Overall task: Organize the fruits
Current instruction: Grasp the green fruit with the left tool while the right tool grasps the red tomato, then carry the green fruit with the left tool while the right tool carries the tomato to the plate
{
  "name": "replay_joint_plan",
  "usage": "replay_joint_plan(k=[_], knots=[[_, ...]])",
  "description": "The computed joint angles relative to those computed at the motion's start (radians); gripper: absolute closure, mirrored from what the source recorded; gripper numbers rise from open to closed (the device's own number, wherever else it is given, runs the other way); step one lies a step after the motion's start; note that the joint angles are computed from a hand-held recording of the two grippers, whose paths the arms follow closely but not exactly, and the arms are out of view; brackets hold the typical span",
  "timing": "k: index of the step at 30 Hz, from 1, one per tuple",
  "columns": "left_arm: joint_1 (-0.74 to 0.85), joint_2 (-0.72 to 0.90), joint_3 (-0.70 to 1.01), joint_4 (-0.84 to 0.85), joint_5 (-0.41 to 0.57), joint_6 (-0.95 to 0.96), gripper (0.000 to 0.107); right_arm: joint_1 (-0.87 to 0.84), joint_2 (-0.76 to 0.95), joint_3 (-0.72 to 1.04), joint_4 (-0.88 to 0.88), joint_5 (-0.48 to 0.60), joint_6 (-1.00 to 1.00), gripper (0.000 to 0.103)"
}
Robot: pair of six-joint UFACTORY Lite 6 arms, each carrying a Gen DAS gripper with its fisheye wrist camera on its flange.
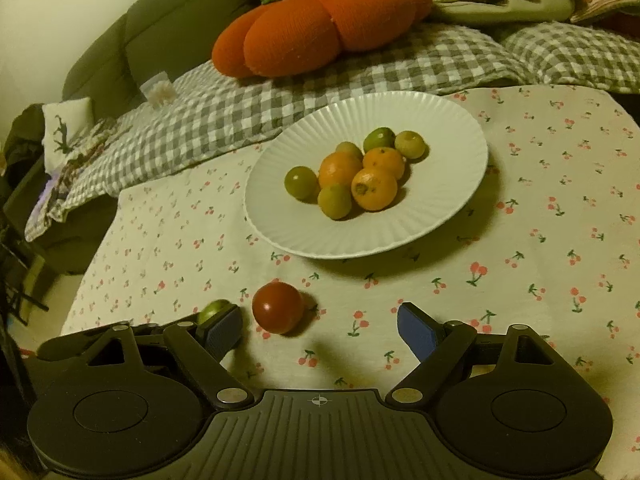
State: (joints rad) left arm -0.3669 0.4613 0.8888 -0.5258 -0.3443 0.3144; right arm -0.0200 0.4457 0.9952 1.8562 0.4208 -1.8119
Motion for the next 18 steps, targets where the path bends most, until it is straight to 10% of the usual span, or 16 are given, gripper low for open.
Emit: replay_joint_plan(k=[12, 18], knots=[[0.055, -0.016, -0.012, -0.212, 0.021, 0.143, 0.079, 0.103, 0.116, 0.031, 0.355, 0.008, -0.418, 0.02], [0.067, -0.023, -0.017, -0.188, 0.033, 0.111, 0.079, 0.142, 0.14, 0.025, 0.522, 0.03, -0.656, 0.067]])
